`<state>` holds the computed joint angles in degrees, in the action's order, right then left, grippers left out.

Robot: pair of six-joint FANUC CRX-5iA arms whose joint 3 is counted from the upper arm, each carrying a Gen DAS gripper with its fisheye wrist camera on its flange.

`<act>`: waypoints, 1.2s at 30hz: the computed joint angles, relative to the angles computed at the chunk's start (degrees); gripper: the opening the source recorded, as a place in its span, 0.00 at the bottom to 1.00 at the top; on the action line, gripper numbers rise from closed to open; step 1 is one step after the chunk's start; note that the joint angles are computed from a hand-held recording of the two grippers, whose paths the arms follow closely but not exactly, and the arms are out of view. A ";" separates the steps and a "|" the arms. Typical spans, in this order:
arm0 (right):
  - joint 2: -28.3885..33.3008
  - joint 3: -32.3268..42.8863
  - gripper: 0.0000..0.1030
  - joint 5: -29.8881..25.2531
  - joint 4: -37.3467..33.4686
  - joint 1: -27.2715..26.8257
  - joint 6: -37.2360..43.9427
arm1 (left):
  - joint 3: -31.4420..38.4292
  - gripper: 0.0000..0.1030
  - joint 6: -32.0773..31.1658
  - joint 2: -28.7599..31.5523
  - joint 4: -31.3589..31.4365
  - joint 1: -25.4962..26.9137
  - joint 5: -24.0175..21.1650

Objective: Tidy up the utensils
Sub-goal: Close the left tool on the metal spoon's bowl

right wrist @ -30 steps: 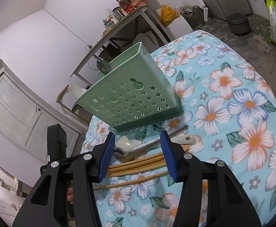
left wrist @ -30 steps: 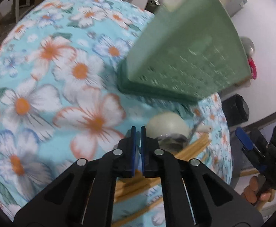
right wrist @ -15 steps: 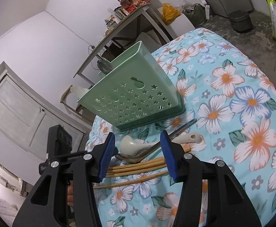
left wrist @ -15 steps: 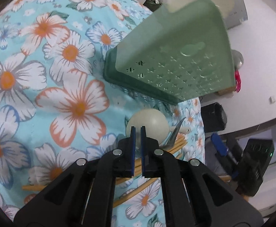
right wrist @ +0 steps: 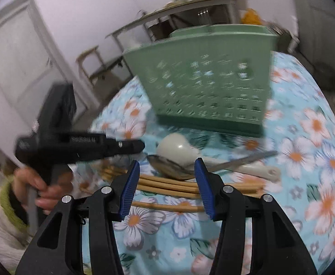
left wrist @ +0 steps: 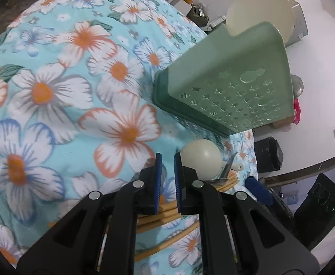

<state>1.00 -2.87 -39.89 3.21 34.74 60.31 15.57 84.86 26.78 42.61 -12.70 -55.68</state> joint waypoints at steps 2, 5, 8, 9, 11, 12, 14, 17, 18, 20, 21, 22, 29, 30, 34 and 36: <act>1.49 -0.59 0.43 -0.58 6.52 2.07 -1.31 | -0.32 0.09 -0.42 -0.21 0.08 0.17 0.04; 2.74 -1.21 0.43 -0.53 12.49 3.57 -0.54 | -1.31 0.09 -2.61 -1.19 0.34 0.58 0.42; 4.77 2.01 0.43 -2.56 10.03 3.04 5.45 | -1.89 0.09 -4.45 -1.82 0.60 0.88 0.68; 5.59 3.35 0.43 -3.58 8.79 2.82 7.93 | -2.14 0.09 -5.11 -1.97 0.89 0.89 0.91; 6.91 5.30 0.43 -5.29 7.69 2.55 11.17 | -2.53 0.09 -6.16 -2.12 1.54 1.01 0.99; 7.25 5.62 0.42 -5.89 8.33 2.76 12.04 | -2.57 0.09 -6.69 -2.08 1.80 1.11 0.88; 7.84 6.10 0.36 -7.23 10.29 3.38 12.96 | -2.72 0.09 -7.34 -2.10 2.26 1.26 0.78; 8.33 7.68 0.27 -9.77 9.86 3.59 15.76 | -3.15 0.09 -8.33 -2.07 3.24 1.25 0.98; 8.30 7.95 0.27 -10.39 9.67 3.65 16.48 | -3.28 0.09 -8.50 -2.00 3.51 1.13 1.16; 8.08 7.53 0.27 -10.81 10.91 4.00 15.57 | -3.83 0.09 -9.40 -2.33 4.16 1.50 1.00; 8.00 7.54 0.27 -10.98 10.74 3.98 15.26 | -3.87 0.09 -9.82 -2.30 4.45 1.54 0.82; 7.98 7.62 0.27 -11.05 10.33 3.91 15.09 | -3.90 0.09 -10.21 -2.23 4.86 1.57 0.49; 6.47 5.47 0.27 -10.20 7.90 3.93 10.78 | -5.29 0.19 -12.64 -1.01 12.66 1.50 -3.58; 5.99 4.87 0.27 -9.71 7.87 4.01 9.96 | -5.35 0.20 -12.60 -0.80 13.39 1.47 -4.20; 3.31 2.16 0.27 -7.86 6.98 3.71 6.20 | -4.85 0.25 -11.83 0.05 14.91 1.30 -6.02; 2.18 1.09 0.28 -7.28 6.94 3.48 4.47 | -4.23 0.26 -11.24 0.60 15.19 1.05 -6.88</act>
